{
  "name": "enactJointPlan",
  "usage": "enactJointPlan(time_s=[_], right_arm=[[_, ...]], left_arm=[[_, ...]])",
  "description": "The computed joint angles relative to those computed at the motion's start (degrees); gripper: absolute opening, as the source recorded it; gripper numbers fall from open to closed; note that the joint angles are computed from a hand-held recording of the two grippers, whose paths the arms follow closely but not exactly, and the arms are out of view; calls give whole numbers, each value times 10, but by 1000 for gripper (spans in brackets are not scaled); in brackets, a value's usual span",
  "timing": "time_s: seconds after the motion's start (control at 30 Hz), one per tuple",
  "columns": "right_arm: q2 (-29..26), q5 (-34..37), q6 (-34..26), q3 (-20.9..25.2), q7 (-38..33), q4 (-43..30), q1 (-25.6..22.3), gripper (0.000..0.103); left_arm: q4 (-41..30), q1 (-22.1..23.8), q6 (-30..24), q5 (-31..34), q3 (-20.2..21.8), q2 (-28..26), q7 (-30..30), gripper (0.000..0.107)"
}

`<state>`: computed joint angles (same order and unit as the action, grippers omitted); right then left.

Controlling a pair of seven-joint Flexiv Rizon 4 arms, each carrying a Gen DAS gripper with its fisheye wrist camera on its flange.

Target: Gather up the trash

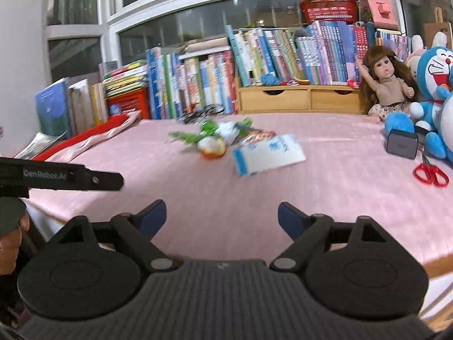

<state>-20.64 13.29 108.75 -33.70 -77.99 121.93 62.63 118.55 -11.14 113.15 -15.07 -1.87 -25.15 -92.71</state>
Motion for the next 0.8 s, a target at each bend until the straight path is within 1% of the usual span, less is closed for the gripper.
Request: enactJointPlan(time_s=[0.03,0.1,0.17,0.2,0.27,0.3,0.4,0.47,0.5,0.57,0.6,0.67,0.73,0.77,0.8], right_arm=[[-10,-5,-5,21,9,-18,-27,103],[-32,-15,-17,50,33,-53,-70,103],[-60,-27,-39,48,63,-91,-87,103],[-72,-35,-50,46,77,-106,-95,103],[-98,-57,-81,55,101,-146,-119,103],[-113,-66,-100,49,116,-167,-123,103],[-149,-88,-144,46,160,-220,-139,103],[-167,-97,-180,59,193,-259,-160,103],[-175,-100,-201,69,210,-279,-173,103],[-187,-106,-237,91,234,-312,-198,103],[-192,-112,-252,102,242,-325,-209,103],[-204,-129,-275,112,255,-344,-221,103],[-214,-153,-283,103,271,-349,-219,103],[-218,-165,-281,98,276,-349,-216,103],[-217,-175,-280,98,280,-348,-216,103]], left_arm=[[-20,10,7,1,-7,-14,-6,81],[-50,48,16,17,-34,-39,-26,83],[-94,71,18,24,-51,-70,-40,88],[-120,73,12,21,-51,-86,-42,90],[-175,50,-25,-10,-22,-113,-33,90],[-202,33,-46,-30,-3,-127,-27,90],[-285,12,-104,-65,28,-169,-26,90],[-332,-2,-140,-81,50,-196,-36,90],[-357,-12,-158,-87,67,-211,-46,90],[-400,-40,-196,-93,120,-238,-77,90],[-421,-48,-219,-90,141,-251,-89,89],[-442,-46,-241,-77,144,-264,-99,86],[-456,-38,-252,-66,136,-273,-108,77],[-456,-30,-252,-61,122,-273,-109,74],[-457,-20,-256,-55,107,-274,-108,62]])
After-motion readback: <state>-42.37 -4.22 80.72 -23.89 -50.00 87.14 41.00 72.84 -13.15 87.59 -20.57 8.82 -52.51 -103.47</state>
